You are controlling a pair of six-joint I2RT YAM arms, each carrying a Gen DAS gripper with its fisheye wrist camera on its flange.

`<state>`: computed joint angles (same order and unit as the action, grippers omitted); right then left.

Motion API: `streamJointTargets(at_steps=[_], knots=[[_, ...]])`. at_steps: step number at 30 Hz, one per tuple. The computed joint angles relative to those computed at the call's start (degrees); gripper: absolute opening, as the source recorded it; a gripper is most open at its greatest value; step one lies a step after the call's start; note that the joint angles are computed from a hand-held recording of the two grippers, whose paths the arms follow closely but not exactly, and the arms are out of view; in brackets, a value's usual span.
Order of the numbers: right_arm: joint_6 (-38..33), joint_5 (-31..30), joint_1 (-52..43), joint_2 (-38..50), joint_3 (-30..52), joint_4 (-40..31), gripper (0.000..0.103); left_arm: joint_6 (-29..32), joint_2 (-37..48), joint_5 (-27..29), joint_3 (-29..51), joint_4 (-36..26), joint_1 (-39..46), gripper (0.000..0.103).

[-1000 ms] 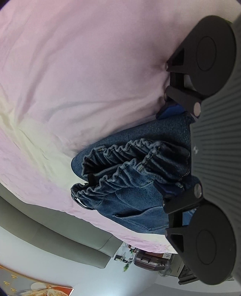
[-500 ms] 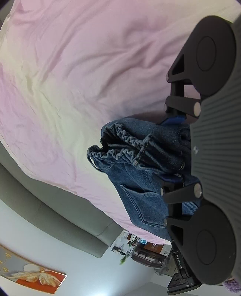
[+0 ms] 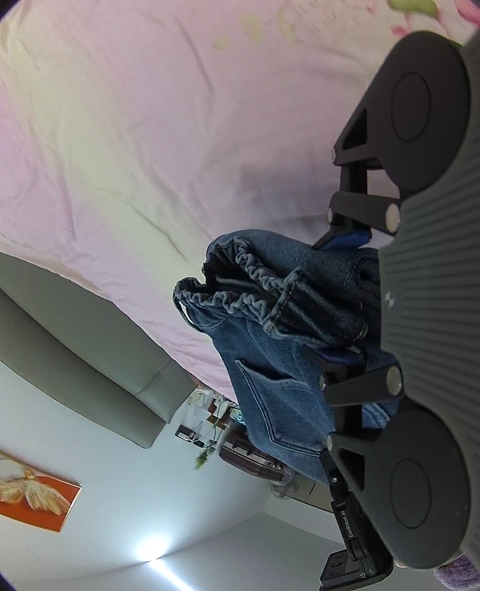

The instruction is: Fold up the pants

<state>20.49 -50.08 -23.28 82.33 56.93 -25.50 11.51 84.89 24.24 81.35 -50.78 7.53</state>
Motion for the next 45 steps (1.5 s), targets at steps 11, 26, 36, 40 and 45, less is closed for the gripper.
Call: streamJointTargets(at_steps=[11,26,36,40,45], knots=[[17.62,19.43,27.99,-1.29,-13.90,20.87,0.048,17.32,12.06,8.73,-6.04,5.18,19.81,0.028],[16.86,23.71,34.10,14.63,-12.72,27.40,0.054,18.48,20.65,9.30,-12.20,14.81,24.15,0.047],[2.10,32.33,35.70,4.29,-7.59,14.02,0.072,11.20,-5.15,-4.96,-24.91,19.36,20.12,0.062],[-5.10,33.20,35.33,-5.21,-6.44,9.08,0.075,8.57,-21.46,-4.76,-27.90,13.66,19.39,0.065],[-16.64,34.45,34.58,-21.61,-7.39,2.17,0.080,5.34,-40.36,-9.41,-27.31,4.72,12.37,0.077]])
